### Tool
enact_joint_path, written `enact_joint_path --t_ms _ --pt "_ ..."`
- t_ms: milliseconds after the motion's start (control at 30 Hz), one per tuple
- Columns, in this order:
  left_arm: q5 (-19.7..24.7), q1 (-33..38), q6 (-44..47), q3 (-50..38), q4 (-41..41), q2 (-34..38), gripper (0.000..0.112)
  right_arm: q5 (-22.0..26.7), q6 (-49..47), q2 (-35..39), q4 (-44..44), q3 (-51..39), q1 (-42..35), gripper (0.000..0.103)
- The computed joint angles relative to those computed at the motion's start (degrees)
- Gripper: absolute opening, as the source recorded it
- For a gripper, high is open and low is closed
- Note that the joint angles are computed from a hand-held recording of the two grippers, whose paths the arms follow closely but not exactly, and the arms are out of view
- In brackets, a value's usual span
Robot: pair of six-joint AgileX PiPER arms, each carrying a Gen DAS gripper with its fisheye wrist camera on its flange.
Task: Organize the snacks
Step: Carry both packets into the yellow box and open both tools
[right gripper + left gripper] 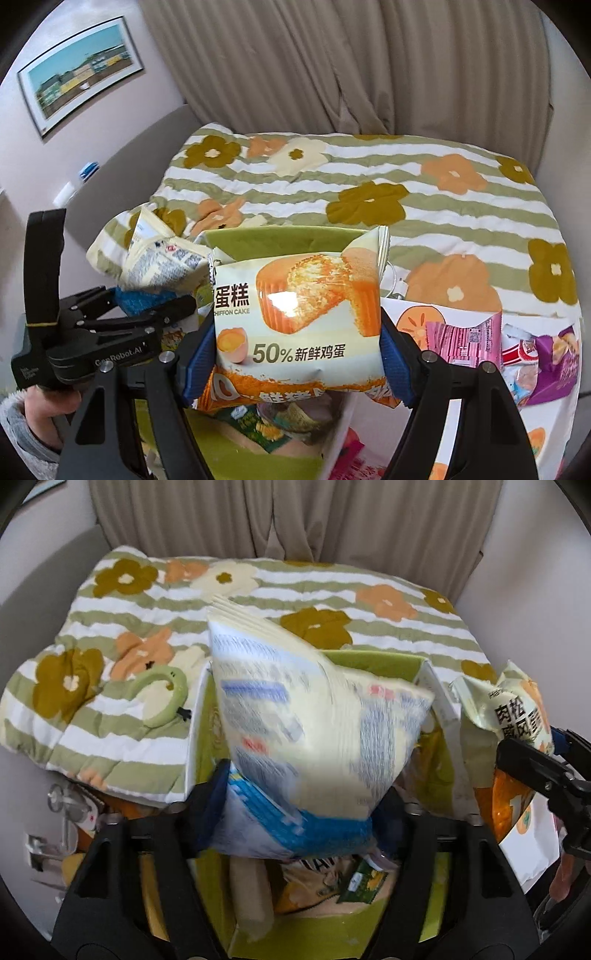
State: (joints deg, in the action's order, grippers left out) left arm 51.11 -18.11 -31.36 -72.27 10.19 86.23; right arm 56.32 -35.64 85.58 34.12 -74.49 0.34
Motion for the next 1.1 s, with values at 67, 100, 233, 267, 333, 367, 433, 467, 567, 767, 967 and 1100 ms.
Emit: enact_joint_path --t_ms 67,100,233,267,333,367,433,467,567,767,967,1100 --pt "-1.45 0.57 0.13 1.00 0.50 0.47 0.102 -1.28 2.66 0.33 -1.62 -0.09 1.22 0.073" --pt "-2.15 0.95 0.71 1.73 0.03 0.40 0.103 -1.87 3.98 0.62 -2.44 -0.26 1.86 0.073" --pt "-3.56 2.84 4.46 4.57 -3.67 -0.66 0.102 -2.61 7.57 2.10 -4.99 -1.65 3.65 0.073" --pt "-3.72 2.91 4.75 5.22 -3.96 -1.10 0.102 -2.58 7.58 2.07 -5.18 -1.42 3.64 0.073" --pt "-3.31 2.67 4.28 5.78 -3.46 -1.59 0.102 -2.57 8.04 3.08 -5.35 -2.09 4.20 0.073" --pt "-3.06 2.16 3.48 5.96 -2.91 -1.97 0.102 -2.36 8.04 3.80 -5.25 -2.73 4.49 0.073" --pt "-2.67 1.83 2.64 6.08 -2.23 -2.65 0.102 -2.54 7.87 5.35 -5.12 -3.92 5.22 0.073" --pt "-2.38 1.70 2.10 6.01 -1.86 -2.99 0.102 -2.58 7.81 6.18 -5.13 -4.57 5.52 0.074" --pt "-1.77 1.92 1.57 5.85 -1.24 -3.53 0.102 -2.29 8.62 9.21 -5.73 -7.43 6.68 0.076" --pt "-1.46 2.39 -0.17 6.25 -0.72 -4.25 0.102 -4.33 8.23 11.67 -5.97 -8.94 7.97 0.103" --pt "-1.43 1.21 -2.32 8.66 -0.70 -5.42 0.102 -9.12 1.38 7.25 -1.45 -2.73 6.95 0.103" --pt "-0.78 -0.24 -4.16 9.95 0.39 -7.01 0.102 -7.03 1.60 6.01 -1.54 -1.75 6.55 0.103"
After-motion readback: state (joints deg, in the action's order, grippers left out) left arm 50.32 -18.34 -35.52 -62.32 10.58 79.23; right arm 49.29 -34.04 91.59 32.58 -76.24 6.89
